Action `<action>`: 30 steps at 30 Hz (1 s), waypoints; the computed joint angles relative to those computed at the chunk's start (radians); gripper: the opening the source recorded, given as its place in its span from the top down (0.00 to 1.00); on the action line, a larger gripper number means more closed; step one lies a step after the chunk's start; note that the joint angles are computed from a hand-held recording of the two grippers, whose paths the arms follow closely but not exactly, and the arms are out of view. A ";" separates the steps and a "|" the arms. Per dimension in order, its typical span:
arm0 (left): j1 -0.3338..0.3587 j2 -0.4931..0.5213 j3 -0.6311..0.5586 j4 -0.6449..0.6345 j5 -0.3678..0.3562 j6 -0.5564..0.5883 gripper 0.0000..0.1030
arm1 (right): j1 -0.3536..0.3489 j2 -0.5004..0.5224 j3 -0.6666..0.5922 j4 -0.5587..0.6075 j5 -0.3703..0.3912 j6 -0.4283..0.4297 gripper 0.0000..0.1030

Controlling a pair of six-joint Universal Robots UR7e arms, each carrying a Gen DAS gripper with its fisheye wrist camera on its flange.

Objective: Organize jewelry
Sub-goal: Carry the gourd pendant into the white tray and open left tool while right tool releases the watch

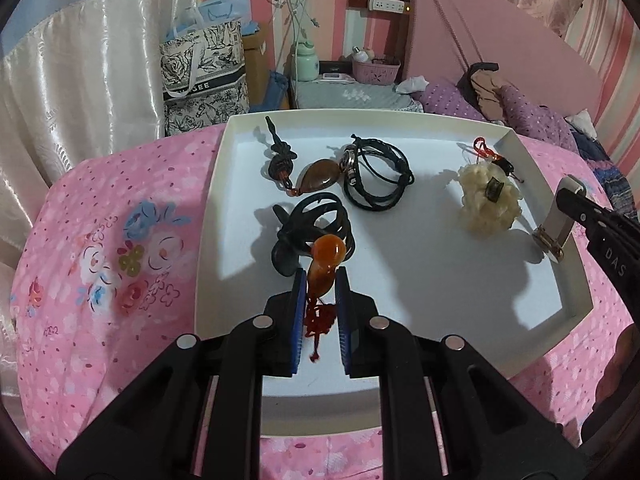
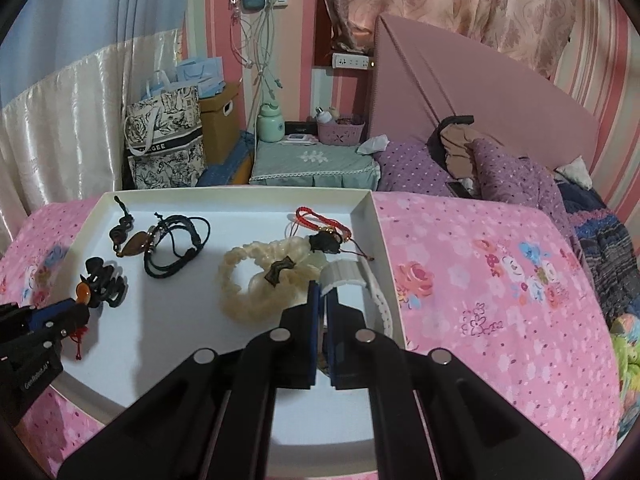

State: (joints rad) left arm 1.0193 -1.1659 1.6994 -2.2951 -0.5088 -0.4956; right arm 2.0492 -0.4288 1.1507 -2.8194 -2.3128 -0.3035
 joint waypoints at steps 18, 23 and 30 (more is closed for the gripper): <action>0.046 0.010 -0.006 -0.025 -0.001 -0.008 0.88 | -0.011 0.015 0.014 0.012 0.072 0.014 0.97; 0.050 0.015 -0.011 -0.017 -0.001 -0.017 0.88 | -0.011 0.018 0.015 0.020 0.069 0.014 0.97; 0.051 0.026 -0.020 -0.011 0.007 -0.013 0.88 | -0.009 0.028 0.010 0.071 0.072 0.023 0.97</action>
